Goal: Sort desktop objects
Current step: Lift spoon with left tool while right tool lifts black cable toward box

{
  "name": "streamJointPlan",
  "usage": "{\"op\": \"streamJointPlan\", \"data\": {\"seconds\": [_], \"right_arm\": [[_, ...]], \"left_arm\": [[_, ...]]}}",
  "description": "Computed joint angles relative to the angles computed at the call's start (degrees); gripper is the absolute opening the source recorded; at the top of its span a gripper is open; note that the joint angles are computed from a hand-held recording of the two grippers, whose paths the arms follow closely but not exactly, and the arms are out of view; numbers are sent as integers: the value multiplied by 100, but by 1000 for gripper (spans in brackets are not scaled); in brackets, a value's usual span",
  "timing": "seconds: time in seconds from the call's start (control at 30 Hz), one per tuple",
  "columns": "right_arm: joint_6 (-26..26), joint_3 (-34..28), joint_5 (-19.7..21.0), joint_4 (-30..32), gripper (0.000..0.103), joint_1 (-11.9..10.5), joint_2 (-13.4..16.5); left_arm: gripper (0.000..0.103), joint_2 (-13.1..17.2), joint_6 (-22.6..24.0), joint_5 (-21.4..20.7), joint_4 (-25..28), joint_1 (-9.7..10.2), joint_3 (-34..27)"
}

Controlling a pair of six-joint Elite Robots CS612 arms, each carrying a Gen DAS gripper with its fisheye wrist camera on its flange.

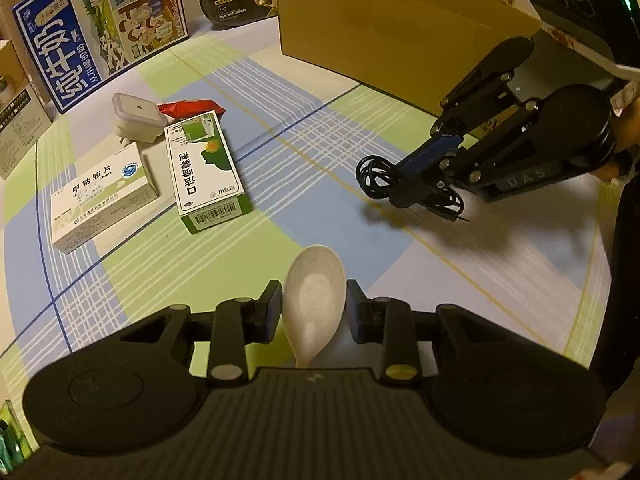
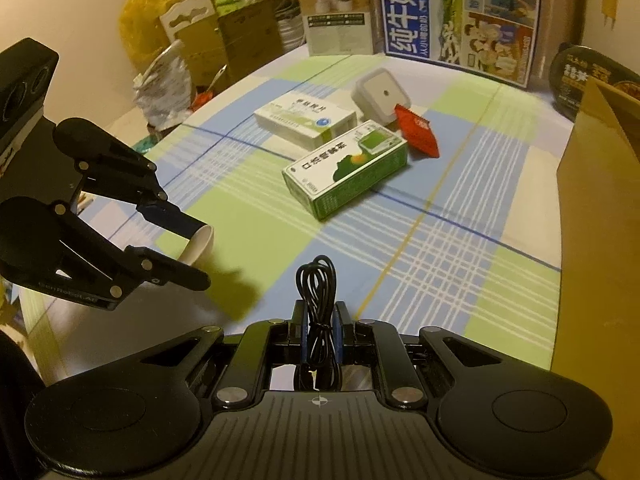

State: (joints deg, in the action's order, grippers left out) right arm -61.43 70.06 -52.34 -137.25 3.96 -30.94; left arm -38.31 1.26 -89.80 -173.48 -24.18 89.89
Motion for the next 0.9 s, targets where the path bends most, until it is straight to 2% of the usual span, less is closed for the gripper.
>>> {"op": "streamJointPlan", "data": {"seconds": [0.33, 0.43, 0.53, 0.9], "right_arm": [[361, 7, 184, -135, 9, -55, -27], [612, 26, 202, -284, 9, -75, -53], [907, 28, 197, -370, 9, -98, -97], [1409, 116, 471, -888, 9, -285, -385]], "left_arm": [[28, -34, -149, 93, 121, -1, -114], [28, -54, -167, 184, 194, -28, -146], [28, -78, -189, 295, 284, -67, -180], [28, -239, -507, 754, 251, -301, -345]]}}
